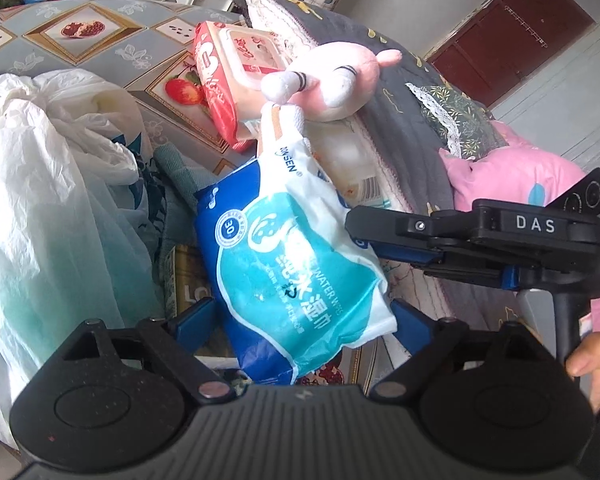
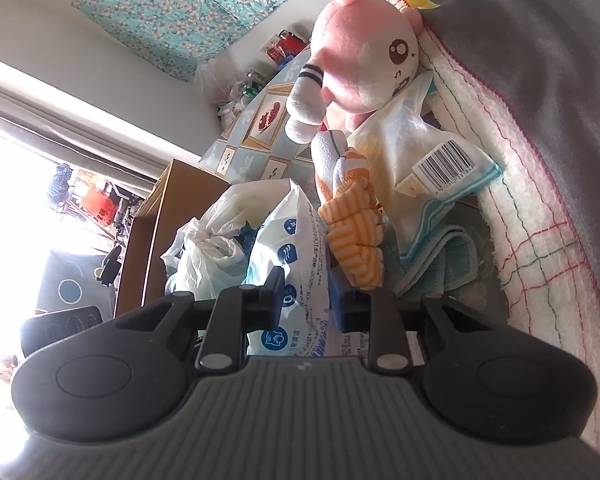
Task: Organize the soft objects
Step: 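Lift the wet-wipes pack with the right gripper clear of the bed clutter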
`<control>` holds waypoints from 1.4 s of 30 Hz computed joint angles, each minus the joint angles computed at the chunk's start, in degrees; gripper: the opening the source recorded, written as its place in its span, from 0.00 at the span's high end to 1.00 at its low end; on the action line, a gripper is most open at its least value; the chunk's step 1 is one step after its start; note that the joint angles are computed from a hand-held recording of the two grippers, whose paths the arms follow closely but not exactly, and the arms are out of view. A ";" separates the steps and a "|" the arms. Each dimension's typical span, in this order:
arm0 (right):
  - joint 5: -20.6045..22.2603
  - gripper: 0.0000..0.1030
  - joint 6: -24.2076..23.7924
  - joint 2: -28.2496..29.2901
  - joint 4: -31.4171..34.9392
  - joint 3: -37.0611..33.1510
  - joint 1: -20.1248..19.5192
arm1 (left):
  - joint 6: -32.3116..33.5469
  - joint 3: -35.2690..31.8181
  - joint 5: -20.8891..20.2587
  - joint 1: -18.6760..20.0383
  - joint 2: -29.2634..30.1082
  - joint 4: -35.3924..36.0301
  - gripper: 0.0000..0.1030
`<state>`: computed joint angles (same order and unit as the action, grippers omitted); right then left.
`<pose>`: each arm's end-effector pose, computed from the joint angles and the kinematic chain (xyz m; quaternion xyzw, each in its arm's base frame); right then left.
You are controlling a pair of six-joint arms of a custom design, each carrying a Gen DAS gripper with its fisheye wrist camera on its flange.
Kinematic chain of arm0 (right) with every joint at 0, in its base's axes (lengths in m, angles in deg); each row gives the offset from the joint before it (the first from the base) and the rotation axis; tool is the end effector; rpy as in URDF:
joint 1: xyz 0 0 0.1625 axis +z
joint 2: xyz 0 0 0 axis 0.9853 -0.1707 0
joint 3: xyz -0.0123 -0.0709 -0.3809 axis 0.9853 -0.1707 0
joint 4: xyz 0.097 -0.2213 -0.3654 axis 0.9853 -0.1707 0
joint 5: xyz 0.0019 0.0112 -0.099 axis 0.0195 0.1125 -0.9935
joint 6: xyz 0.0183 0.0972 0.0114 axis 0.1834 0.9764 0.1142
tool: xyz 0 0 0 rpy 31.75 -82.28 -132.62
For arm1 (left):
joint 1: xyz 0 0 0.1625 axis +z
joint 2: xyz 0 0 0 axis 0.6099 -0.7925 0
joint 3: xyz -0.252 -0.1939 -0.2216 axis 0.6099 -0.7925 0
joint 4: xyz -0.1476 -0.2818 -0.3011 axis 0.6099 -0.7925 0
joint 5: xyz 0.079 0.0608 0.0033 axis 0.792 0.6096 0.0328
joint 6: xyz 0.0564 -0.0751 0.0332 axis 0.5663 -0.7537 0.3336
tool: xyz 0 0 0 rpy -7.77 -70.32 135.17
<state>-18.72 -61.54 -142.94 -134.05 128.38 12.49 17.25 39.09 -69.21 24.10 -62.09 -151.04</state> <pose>0.1302 -0.5896 0.2271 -0.2336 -0.8590 0.4541 0.0351 -0.2665 -0.7803 0.0632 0.3933 0.9168 0.0671 0.0173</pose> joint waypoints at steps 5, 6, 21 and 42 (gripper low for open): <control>0.59 0.74 0.30 0.10 0.07 0.08 -0.41 | -0.79 -1.01 -0.44 -0.01 0.64 1.24 0.07; 0.80 0.74 0.37 0.14 0.09 0.04 -0.49 | -0.96 -1.14 -0.28 -0.09 0.81 1.31 0.07; 2.05 0.74 -1.05 2.43 -0.31 -2.14 0.74 | -1.75 2.65 2.61 -0.99 -0.50 -3.79 0.26; -7.67 0.60 -3.35 2.92 0.51 -3.94 5.29 | 6.97 13.16 5.04 -1.75 -6.23 -12.56 0.48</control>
<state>-26.39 -64.89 -140.01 -133.54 124.44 17.78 24.22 52.25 -64.17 22.35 -68.33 -163.59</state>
